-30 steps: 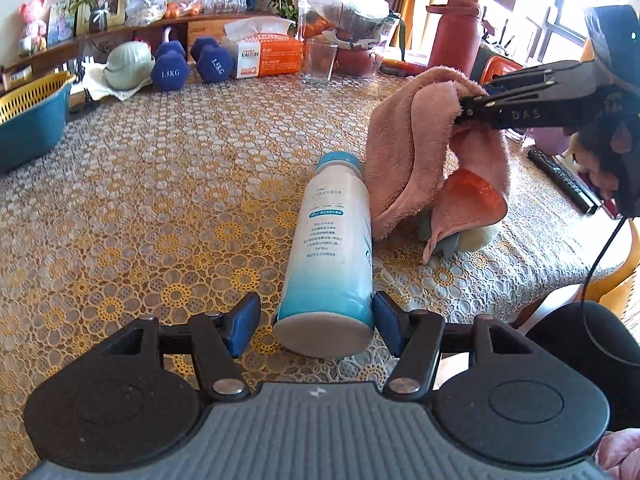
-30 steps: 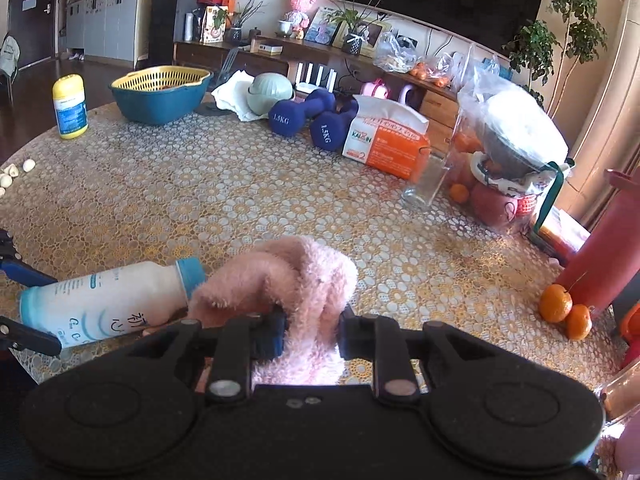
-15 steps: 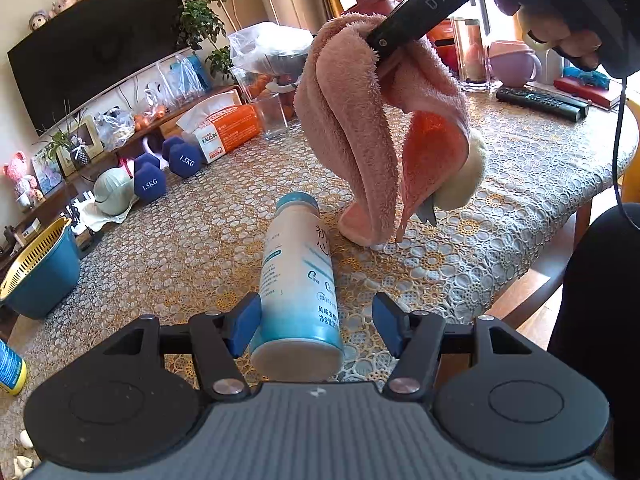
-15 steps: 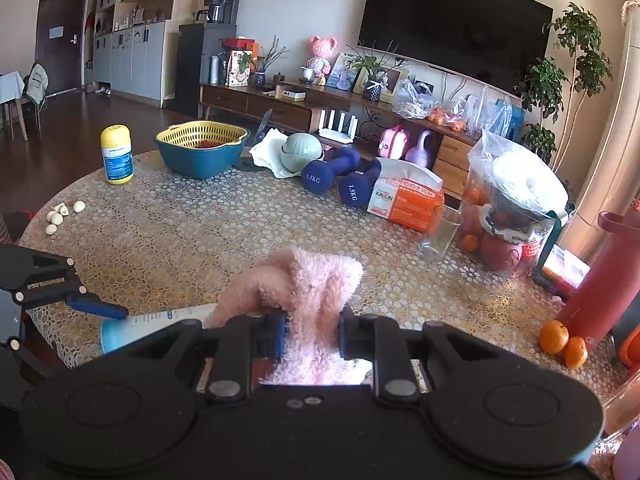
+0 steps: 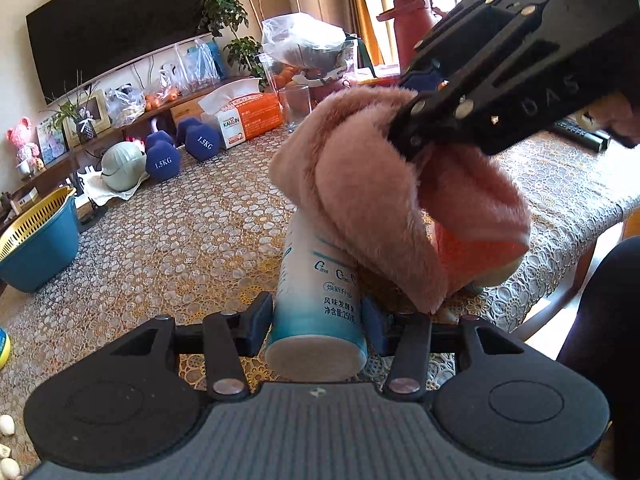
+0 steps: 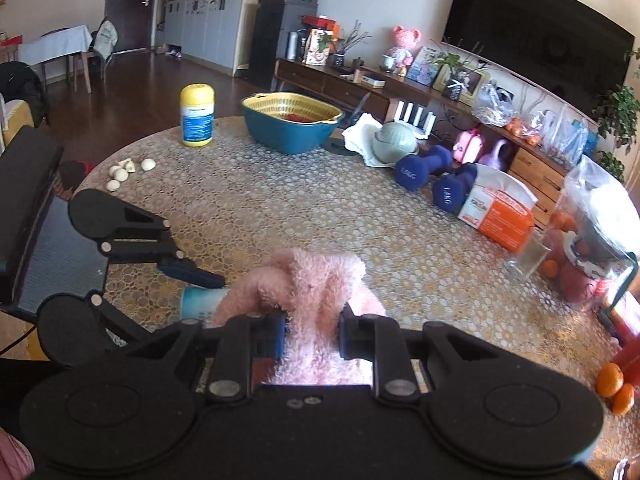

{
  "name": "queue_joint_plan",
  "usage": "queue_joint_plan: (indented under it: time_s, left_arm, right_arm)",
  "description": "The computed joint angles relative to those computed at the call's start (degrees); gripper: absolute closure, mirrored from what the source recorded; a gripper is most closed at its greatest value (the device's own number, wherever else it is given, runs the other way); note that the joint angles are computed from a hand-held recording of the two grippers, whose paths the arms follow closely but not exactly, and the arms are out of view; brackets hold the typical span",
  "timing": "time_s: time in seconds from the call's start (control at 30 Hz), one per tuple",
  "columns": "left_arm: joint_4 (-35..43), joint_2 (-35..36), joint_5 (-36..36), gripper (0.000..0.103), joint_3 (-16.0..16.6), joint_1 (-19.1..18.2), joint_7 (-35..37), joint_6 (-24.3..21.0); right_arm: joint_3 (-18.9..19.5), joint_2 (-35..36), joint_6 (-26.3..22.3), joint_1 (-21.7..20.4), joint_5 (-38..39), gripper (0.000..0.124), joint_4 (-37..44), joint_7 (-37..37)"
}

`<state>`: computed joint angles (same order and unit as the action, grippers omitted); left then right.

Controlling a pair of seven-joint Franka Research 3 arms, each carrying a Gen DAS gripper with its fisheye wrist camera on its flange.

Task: Clean container

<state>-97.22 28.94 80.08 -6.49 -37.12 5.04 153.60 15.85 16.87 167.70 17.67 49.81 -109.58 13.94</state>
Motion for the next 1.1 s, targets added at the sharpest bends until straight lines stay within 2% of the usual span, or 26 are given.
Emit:
queue_joint_plan:
  time_s: [0.07,0.2,0.27,0.37,0.43,0.67,0.8,0.93,1.1]
  left_arm:
    - [-0.3,-0.2,0.4,0.055,0.2,0.4,-1.1,1.2]
    - [-0.8,-0.4,1.6,0.055,0.3,0.8,-2.7,2.5]
    - [-1.1,-0.6,2.1,0.055,0.3,1.1,-3.6,3.3]
    - [-1.2,-0.6,2.5,0.055,0.3,1.5,-4.6,4.2]
    - [-1.5,-0.8,2.8,0.055,0.3,1.6,-5.2,4.4]
    - [-1.9,-1.4,3.6,0.055,0.2,1.8,-7.3,4.9]
    - [-2.3,-1.9,6.9,0.054,0.0,0.8,-6.7,2.3]
    - [-1.1,-0.9,7.6,0.051,-1.0,0.2,-2.7,-0.4]
    - [0.2,0.7,3.4,0.049,-1.4,-0.1,2.2,-2.3]
  right_arm:
    - [0.1,1.2,-2.8,0.6,-1.6,0.102,1.6,0.4]
    - [-0.4,3.6,-5.4,2.9,-6.7,0.102,3.6,1.2]
    - [-1.1,4.8,-4.3,4.1,-9.6,0.101,4.1,2.6]
    - [-0.9,6.1,-5.2,3.2,-10.3,0.101,5.7,5.2]
    - [-2.1,6.9,-3.5,3.7,-12.5,0.101,6.2,7.5]
    - [-6.4,11.1,-0.9,4.8,-21.1,0.101,10.8,20.6]
    - [-9.7,13.5,-0.4,6.3,-27.0,0.101,13.1,28.7]
    - [-8.2,14.7,-0.1,4.7,-28.9,0.1,14.1,31.8]
    - [-7.8,15.2,1.3,4.9,-31.7,0.1,14.3,35.2]
